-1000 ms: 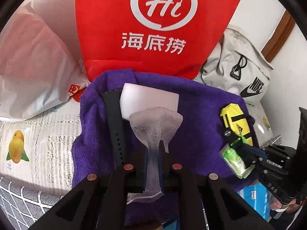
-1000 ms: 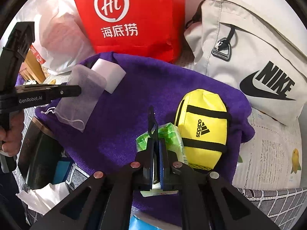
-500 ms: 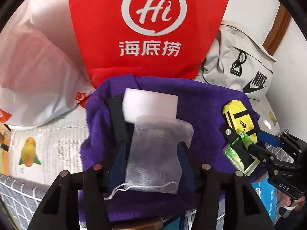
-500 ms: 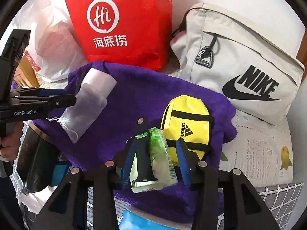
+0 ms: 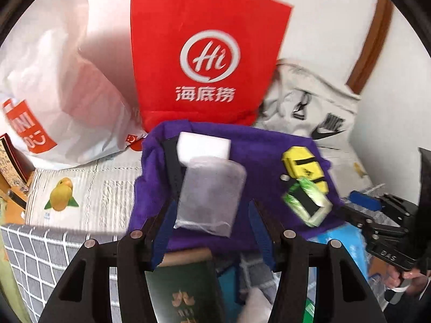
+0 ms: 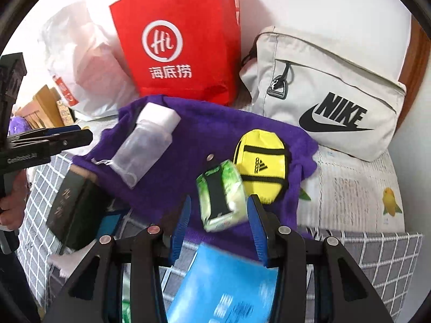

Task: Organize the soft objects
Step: 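Move both tools back toward the items on the checked cloth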

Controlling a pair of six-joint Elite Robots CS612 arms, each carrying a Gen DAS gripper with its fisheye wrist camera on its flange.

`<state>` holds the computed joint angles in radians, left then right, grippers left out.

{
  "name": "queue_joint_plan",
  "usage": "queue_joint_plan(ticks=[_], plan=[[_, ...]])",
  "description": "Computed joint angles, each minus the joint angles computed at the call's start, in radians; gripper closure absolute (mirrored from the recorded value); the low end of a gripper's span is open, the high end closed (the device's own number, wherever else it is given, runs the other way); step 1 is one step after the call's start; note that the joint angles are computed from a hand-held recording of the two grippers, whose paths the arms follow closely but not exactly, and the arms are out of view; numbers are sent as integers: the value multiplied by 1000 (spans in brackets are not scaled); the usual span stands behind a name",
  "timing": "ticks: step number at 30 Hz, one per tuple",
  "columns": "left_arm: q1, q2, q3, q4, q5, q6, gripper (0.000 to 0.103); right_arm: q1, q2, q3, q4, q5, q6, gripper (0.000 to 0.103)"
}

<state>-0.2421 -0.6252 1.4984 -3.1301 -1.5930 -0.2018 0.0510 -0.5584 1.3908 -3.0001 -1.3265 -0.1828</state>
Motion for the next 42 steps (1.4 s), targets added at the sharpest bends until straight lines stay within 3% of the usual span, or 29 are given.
queue_joint_plan(ticks=[4, 13, 19, 22, 26, 30, 34, 42], plan=[[-17, -38, 84, -84, 17, -6, 50, -5, -41, 77, -42, 19, -3, 59], [-42, -87, 231, -130, 39, -43, 50, -9, -111, 235, -131, 67, -18, 59], [-66, -102, 293, -177, 8, -30, 50, -8, -132, 294, -151, 73, -36, 59], [-85, -100, 299, -191, 15, 5, 49, -13, -140, 317, -170, 73, -39, 59], [-117, -87, 279, -156, 66, 53, 49, -25, -147, 339, -189, 71, -27, 59], [-129, -60, 262, -121, 72, 93, 48, -40, -149, 359, -192, 56, -9, 59], [-126, -38, 261, -93, 52, 87, 48, -49, -145, 370, -183, 49, 4, 59], [-110, -21, 282, -143, 24, 32, 49, -43, -142, 370, -174, -10, -14, 59]])
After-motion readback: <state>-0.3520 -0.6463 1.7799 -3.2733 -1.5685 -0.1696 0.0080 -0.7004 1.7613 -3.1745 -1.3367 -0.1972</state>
